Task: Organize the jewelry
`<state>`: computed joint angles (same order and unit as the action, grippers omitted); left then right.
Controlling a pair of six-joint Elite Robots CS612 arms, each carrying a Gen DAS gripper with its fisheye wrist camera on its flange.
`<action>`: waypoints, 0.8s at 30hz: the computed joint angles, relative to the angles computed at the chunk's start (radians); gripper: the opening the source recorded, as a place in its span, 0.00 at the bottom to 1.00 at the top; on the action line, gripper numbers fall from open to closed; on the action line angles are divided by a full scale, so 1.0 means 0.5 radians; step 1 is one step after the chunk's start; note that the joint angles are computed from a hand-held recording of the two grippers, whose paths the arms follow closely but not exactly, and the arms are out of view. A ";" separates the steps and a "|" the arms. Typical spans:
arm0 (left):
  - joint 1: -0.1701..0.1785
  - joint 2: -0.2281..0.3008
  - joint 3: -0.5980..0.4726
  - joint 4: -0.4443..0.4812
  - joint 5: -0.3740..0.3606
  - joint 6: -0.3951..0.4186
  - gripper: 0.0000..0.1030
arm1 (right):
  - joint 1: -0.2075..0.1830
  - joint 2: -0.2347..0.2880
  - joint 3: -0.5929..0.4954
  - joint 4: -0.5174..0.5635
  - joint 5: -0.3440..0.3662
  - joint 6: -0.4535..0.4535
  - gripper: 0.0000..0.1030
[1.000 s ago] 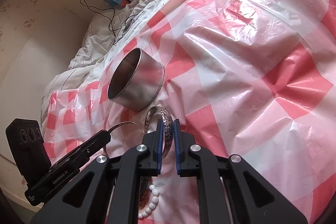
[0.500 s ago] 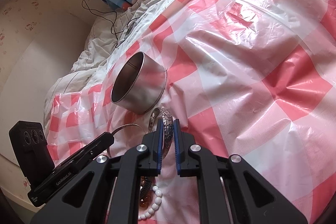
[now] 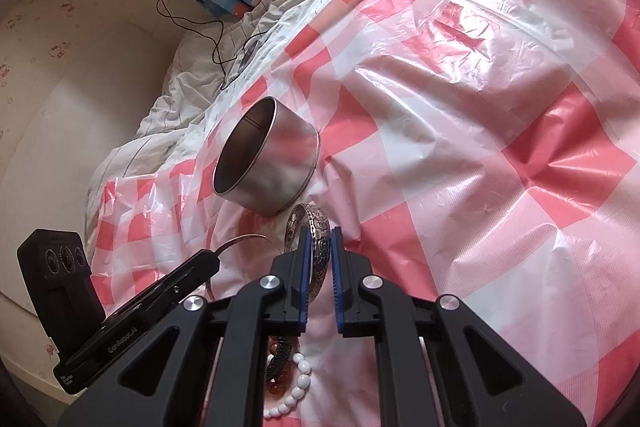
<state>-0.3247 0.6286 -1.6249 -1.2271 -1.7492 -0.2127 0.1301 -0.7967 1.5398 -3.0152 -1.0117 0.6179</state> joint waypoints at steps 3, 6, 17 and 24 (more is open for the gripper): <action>-0.002 -0.003 0.004 -0.003 0.000 -0.001 0.10 | -0.001 0.000 0.001 -0.001 0.001 0.001 0.10; -0.002 -0.003 0.003 -0.002 -0.003 0.003 0.10 | -0.001 0.000 0.001 -0.003 0.002 0.001 0.10; 0.046 -0.008 0.022 -0.061 -0.215 -0.133 0.10 | -0.007 -0.004 0.007 -0.040 0.026 0.037 0.10; 0.114 0.015 0.046 -0.143 -0.410 -0.298 0.10 | -0.015 0.003 0.006 -0.103 0.098 0.072 0.11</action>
